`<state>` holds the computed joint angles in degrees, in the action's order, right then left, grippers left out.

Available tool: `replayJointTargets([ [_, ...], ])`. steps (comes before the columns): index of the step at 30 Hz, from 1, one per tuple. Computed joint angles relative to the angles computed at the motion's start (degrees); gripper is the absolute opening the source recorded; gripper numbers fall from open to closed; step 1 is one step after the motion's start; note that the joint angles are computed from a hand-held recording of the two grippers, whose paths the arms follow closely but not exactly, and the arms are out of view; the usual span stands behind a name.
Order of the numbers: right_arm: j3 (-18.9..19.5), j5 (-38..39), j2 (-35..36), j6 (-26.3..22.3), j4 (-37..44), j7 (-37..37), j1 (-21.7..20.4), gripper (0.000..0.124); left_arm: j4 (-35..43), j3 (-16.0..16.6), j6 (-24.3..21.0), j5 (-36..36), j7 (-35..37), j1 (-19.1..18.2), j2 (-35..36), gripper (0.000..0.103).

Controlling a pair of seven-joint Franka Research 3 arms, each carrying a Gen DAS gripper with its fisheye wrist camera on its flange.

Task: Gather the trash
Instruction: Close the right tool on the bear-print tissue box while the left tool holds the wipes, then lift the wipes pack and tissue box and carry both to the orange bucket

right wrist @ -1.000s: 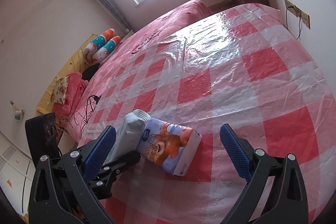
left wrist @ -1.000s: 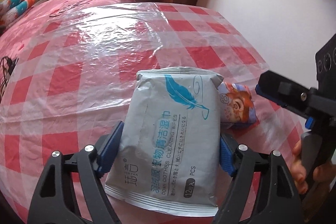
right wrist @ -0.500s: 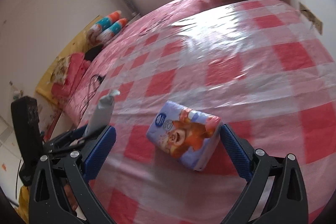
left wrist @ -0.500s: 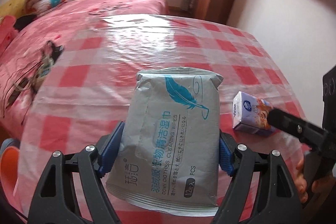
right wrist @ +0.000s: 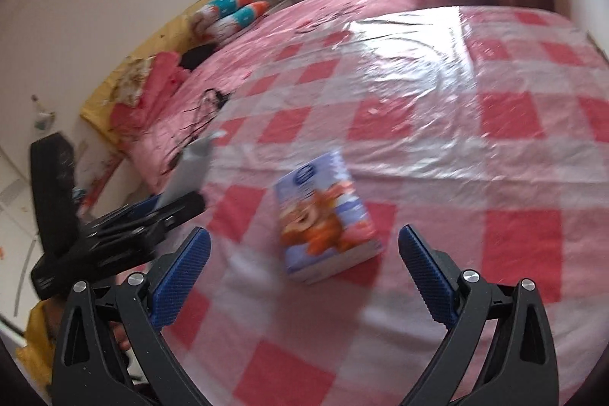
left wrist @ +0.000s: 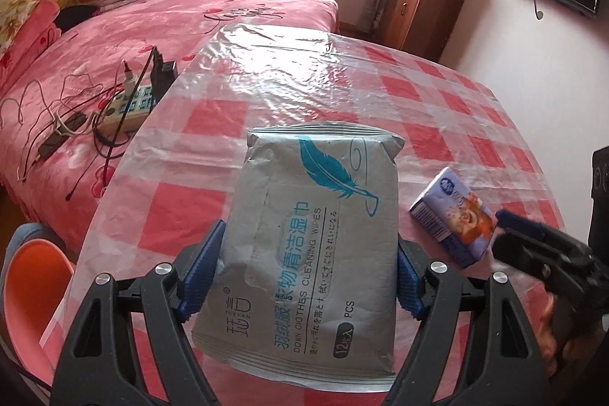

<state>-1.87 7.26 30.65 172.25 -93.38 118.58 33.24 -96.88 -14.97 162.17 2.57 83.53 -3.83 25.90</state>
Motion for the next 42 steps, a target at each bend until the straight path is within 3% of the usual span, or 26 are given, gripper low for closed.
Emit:
replayJointTargets([
  [4, -3.36, -2.99, 1.66, -2.56, 2.55, 2.41, 2.54, 0.096, 0.22, -1.24, -0.23, -1.69, 1.36, 1.38, 0.54, 0.078],
  [7, -7.48, -7.71, 4.24, -7.56, 7.37, 6.05, 5.73, 0.085, -0.66, -2.40, 0.28, -3.47, 2.96, 2.66, 0.29, 0.078],
  [16, -7.29, -15.66, 8.59, -16.09, 15.80, 10.90, 5.50, 0.066, -2.21, -2.62, 1.02, -5.28, 5.18, 3.44, -0.33, 0.078],
  [25, -5.70, -18.79, 8.70, -16.91, 16.30, 12.22, 4.18, 0.060, -4.25, -1.99, 1.92, -4.35, 6.06, 3.17, -1.77, 0.078],
  [42, -9.41, -27.26, 6.98, -16.62, 14.06, 21.66, 7.54, 0.057, -9.69, -0.60, 3.07, -3.88, 6.58, 4.25, -5.43, 0.079],
])
